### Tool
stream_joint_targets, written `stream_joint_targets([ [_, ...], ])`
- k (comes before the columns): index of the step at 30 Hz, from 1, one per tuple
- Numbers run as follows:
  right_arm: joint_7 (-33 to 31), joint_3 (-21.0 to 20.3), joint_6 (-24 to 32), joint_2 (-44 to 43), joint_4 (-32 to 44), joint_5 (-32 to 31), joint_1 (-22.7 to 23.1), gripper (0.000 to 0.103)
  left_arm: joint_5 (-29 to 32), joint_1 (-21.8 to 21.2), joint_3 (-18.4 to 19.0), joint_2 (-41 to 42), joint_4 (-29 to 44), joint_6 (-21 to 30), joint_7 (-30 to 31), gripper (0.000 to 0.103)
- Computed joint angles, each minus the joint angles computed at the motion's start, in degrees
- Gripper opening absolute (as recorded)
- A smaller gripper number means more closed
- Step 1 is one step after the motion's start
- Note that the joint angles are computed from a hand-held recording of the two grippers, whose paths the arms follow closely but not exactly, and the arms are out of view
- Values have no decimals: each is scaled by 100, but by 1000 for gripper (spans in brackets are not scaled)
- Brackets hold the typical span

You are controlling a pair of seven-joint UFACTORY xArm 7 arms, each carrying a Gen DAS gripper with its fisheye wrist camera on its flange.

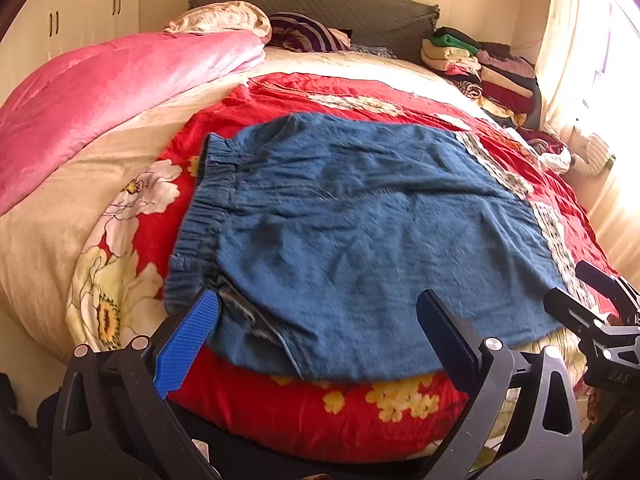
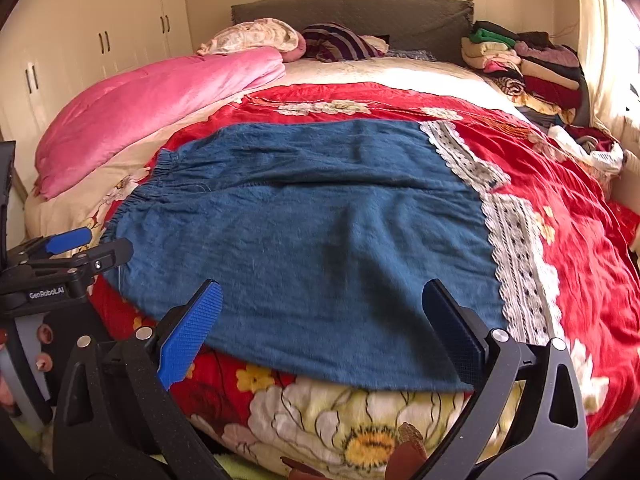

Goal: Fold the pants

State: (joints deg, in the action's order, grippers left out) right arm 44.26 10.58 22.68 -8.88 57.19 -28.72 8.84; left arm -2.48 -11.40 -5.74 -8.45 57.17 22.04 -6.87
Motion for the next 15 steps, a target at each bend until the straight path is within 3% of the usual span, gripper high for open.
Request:
stream_joint_targets([
  [6, -421, -128, 26, 479, 519, 163, 120, 95, 106, 98, 46, 292, 368, 10, -91, 99],
  [10, -1150, -277, 80, 914, 1017, 768, 279, 95, 182, 174, 87, 494, 617, 38, -169, 99],
  [15, -1658, -422, 120, 1381, 1643, 951, 428, 95, 60, 269, 169, 814, 1012, 117, -71, 99],
])
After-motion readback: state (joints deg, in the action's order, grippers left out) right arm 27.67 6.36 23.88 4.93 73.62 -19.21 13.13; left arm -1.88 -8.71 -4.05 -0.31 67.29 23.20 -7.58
